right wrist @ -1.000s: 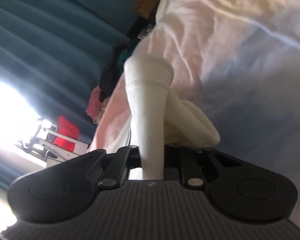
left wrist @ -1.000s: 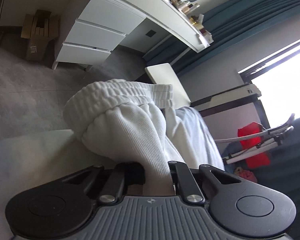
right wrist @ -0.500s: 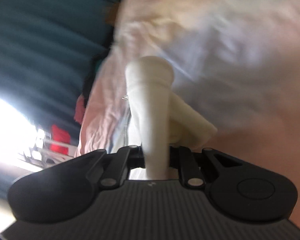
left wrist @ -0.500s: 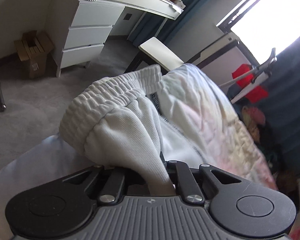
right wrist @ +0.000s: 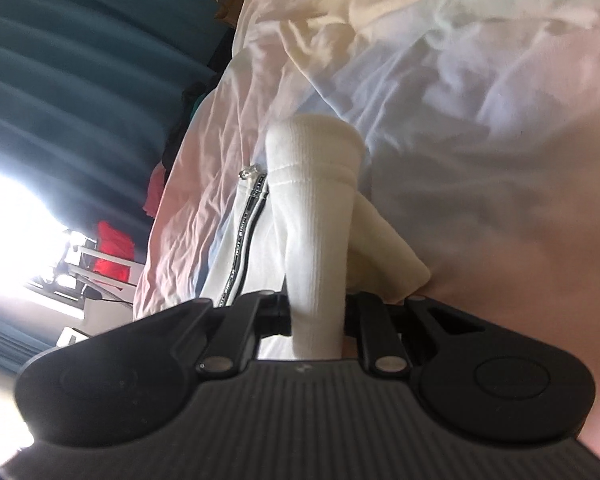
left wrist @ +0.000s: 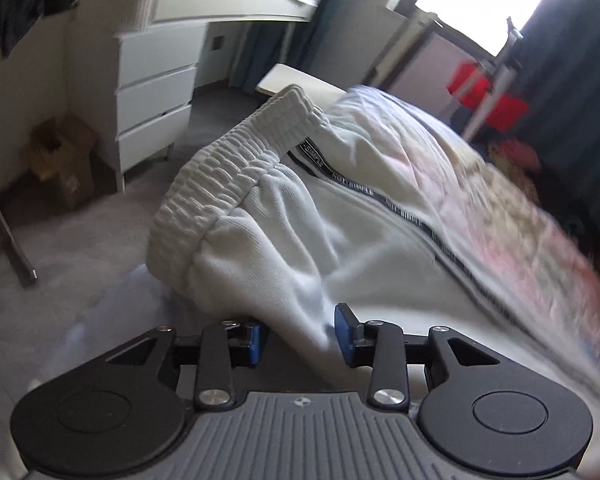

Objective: Fold clothes

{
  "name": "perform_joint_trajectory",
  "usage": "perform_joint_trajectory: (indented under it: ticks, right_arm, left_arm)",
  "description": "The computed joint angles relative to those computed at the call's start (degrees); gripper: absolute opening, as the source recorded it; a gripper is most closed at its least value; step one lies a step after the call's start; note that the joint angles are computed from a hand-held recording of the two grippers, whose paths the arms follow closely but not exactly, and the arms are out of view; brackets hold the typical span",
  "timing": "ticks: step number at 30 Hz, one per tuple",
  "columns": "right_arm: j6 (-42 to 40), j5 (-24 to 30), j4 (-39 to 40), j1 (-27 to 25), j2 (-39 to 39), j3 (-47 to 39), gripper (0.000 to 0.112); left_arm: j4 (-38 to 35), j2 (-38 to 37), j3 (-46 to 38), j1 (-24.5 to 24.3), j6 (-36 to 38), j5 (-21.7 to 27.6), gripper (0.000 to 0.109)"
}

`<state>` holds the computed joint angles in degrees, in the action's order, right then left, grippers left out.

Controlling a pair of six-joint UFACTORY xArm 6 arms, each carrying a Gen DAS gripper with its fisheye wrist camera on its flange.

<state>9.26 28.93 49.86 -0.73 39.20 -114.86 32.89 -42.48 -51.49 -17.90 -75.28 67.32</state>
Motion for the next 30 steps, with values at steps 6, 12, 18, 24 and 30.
perform_joint_trajectory:
  ticks: [6, 12, 18, 24, 30]
  right_arm:
    - [0.54, 0.58, 1.3, -0.15, -0.96, 1.28, 0.016]
    - [-2.35, 2.07, 7.63, -0.99, -0.5, 1.49, 0.017]
    - [-3.69, 2.72, 14.57, -1.57, -0.94, 3.26, 0.025]
    - [-11.94, 3.98, 27.62, -2.19, -2.11, 5.56, 0.055]
    - [-16.09, 2.44, 27.97, -1.21, -1.02, 3.53, 0.07]
  left_arm:
    - [7.3, -0.72, -5.27, -8.12, 1.84, 8.07, 0.052]
    - [16.64, 10.96, -14.57, -16.6, -0.03, 8.92, 0.052]
    - [16.31, 26.26, -22.5, -16.77, -3.94, -2.09, 0.061]
    - [14.57, 40.72, -28.97, -15.4, -4.63, -11.27, 0.061]
    - [17.69, 46.3, -29.29, -16.64, -4.17, -13.22, 0.063]
